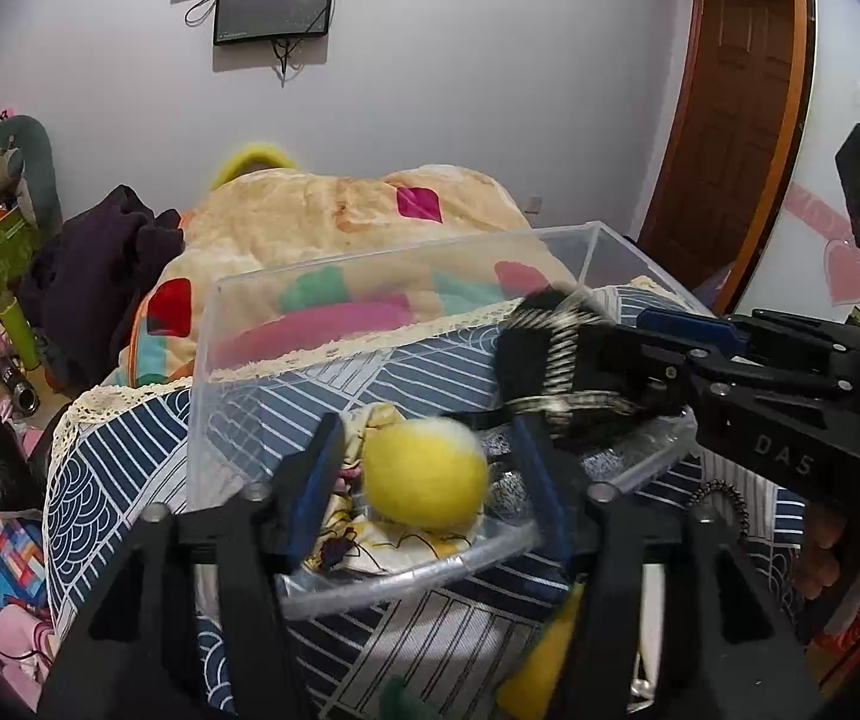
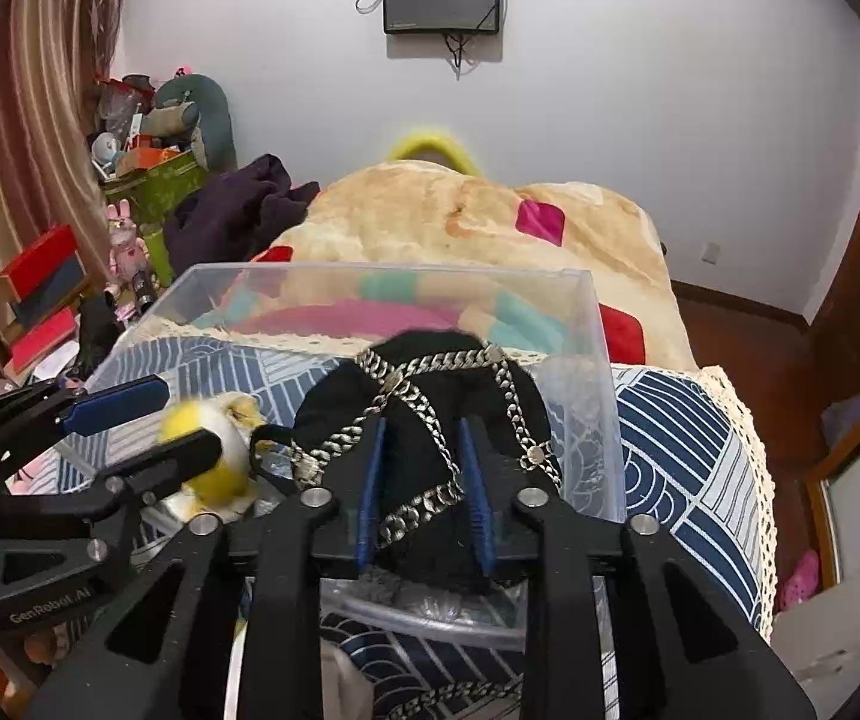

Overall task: Organize soft objects
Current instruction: 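Carry ball and chain bag over the box and release both inside, then grasp the green knit glove with the left gripper while the right grasps the white pouch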

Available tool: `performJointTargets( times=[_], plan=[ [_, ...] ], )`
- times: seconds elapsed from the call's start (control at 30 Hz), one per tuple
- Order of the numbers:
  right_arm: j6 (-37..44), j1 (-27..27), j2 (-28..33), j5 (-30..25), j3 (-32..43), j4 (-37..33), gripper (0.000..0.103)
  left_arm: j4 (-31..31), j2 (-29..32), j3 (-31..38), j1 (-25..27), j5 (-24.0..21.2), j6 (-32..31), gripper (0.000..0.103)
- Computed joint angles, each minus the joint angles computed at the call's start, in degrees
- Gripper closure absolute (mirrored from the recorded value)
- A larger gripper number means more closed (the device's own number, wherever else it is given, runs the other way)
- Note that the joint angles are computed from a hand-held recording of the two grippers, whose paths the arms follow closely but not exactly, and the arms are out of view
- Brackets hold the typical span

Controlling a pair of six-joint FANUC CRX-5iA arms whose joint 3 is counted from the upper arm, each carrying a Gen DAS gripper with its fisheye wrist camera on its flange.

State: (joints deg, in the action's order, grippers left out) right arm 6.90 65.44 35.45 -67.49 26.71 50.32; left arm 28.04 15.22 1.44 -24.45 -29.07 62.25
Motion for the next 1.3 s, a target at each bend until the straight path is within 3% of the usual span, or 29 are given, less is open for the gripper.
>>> performJointTargets(
  times=[0.17, 0.33, 0.43, 0.63, 0.8, 1.17, 1.27, 1.3],
  plan=[
    [-2.6, 0.5, -1.6, 1.4, -2.2, 3.3, 0.069, 1.0, -4.1, -4.0, 0.2, 2.6, -2.2, 0.03],
    [-8.3, 2.4, -4.7, 1.7, -7.4, 9.7, 0.048, 4.1, -9.2, -9.6, 0.5, 6.1, -6.2, 0.017],
    [-9.1, 3.6, -5.0, 0.8, -8.1, 11.6, 0.041, 4.9, -11.7, -12.4, 0.7, 7.7, -7.4, 0.008],
    [-10.0, 5.5, -5.5, 0.3, -10.0, 12.2, 0.031, 3.8, -15.6, -16.7, 1.3, 7.0, -6.9, 0.006],
    [-11.5, 6.8, -5.3, 0.1, -11.0, 9.2, 0.031, 2.9, -15.5, -18.0, 1.3, 4.6, -5.0, 0.006],
    [-9.1, 5.7, -4.4, 6.6, -11.6, -2.1, 0.031, -1.2, -13.8, -19.8, 0.6, 1.0, -1.0, 0.006],
    [-9.3, 5.4, -4.8, 9.1, -12.7, -2.5, 0.038, 0.1, -13.9, -21.7, 0.1, 2.9, -2.1, 0.006],
    [-9.3, 5.5, -5.1, 9.5, -13.0, -2.2, 0.046, 0.8, -14.1, -22.3, -0.1, 3.8, -2.7, 0.008]
  ],
)
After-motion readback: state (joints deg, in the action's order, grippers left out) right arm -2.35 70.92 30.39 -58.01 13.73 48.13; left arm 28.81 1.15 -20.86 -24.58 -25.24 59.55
